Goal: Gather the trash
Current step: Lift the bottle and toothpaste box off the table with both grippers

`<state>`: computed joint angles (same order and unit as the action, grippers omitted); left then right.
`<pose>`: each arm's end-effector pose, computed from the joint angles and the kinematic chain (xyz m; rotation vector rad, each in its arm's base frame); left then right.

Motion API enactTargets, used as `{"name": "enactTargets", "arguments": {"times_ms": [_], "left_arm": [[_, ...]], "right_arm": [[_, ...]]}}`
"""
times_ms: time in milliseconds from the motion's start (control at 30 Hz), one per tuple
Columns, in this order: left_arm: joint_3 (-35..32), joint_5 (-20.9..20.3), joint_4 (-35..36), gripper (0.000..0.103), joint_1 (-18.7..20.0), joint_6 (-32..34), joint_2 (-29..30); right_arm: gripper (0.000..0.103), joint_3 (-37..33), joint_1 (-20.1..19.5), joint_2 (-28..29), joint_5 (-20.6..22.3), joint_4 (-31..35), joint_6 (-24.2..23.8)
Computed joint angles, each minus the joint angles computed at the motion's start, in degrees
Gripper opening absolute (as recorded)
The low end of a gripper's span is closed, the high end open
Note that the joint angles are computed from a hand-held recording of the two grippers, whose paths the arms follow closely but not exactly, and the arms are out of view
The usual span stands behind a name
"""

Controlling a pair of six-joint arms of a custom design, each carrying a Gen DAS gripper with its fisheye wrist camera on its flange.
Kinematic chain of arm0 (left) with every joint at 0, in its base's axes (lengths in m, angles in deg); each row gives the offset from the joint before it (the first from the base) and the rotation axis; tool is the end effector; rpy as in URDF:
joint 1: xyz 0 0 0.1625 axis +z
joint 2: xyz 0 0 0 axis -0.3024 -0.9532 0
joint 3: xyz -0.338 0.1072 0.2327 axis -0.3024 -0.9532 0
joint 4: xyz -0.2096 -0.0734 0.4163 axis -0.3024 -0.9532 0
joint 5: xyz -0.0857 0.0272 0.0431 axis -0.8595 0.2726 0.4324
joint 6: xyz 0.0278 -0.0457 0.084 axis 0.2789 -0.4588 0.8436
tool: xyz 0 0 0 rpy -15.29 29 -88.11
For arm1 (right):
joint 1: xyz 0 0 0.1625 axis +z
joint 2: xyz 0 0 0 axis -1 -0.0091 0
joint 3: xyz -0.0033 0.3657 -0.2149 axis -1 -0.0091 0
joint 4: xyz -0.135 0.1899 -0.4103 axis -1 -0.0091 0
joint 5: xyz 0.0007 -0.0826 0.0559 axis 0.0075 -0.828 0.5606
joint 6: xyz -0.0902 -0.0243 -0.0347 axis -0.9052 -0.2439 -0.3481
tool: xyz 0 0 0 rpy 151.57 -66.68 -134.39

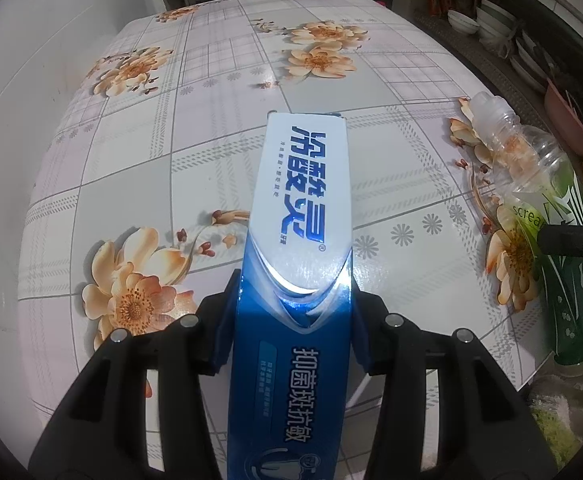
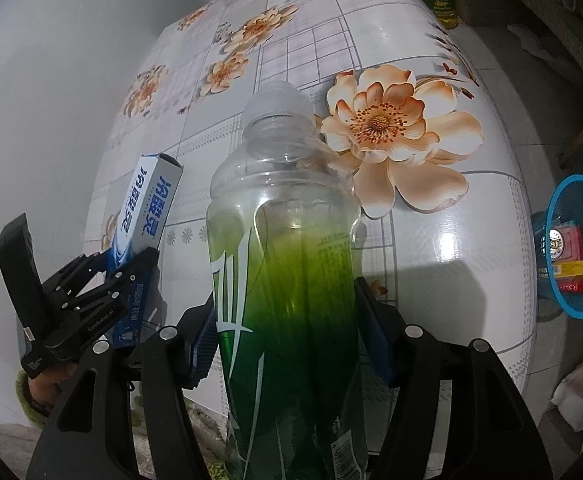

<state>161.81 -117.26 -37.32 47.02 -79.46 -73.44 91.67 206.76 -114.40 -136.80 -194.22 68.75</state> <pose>-0.2131 -0.3499 0.2935 0.3926 2.3156 -0.4493 0.3071 -0.3858 0.1924 0.1540 -2.7933 0.2832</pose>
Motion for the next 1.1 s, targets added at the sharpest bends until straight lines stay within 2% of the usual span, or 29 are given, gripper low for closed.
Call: {"name": "enactTargets", "arguments": {"times_ms": [900, 967, 1100], "left_arm": [[0.8, 1.3, -1.0, 0.045, -0.2, -0.1, -0.5], [1.1, 1.5, -1.0, 0.045, -0.5, -0.4, -0.7], [1.5, 1.5, -1.0, 0.045, -0.7, -0.5, -1.6]], "right_arm": [[0.061, 0.4, 1.2, 0.7, -2.2, -1.2, -0.2], [0.057, 0.6, 1.3, 0.6, -2.4, -1.5, 0.4], [0.056, 1.0, 1.7, 0.1, -3.0, -1.7, 1.6]]}}
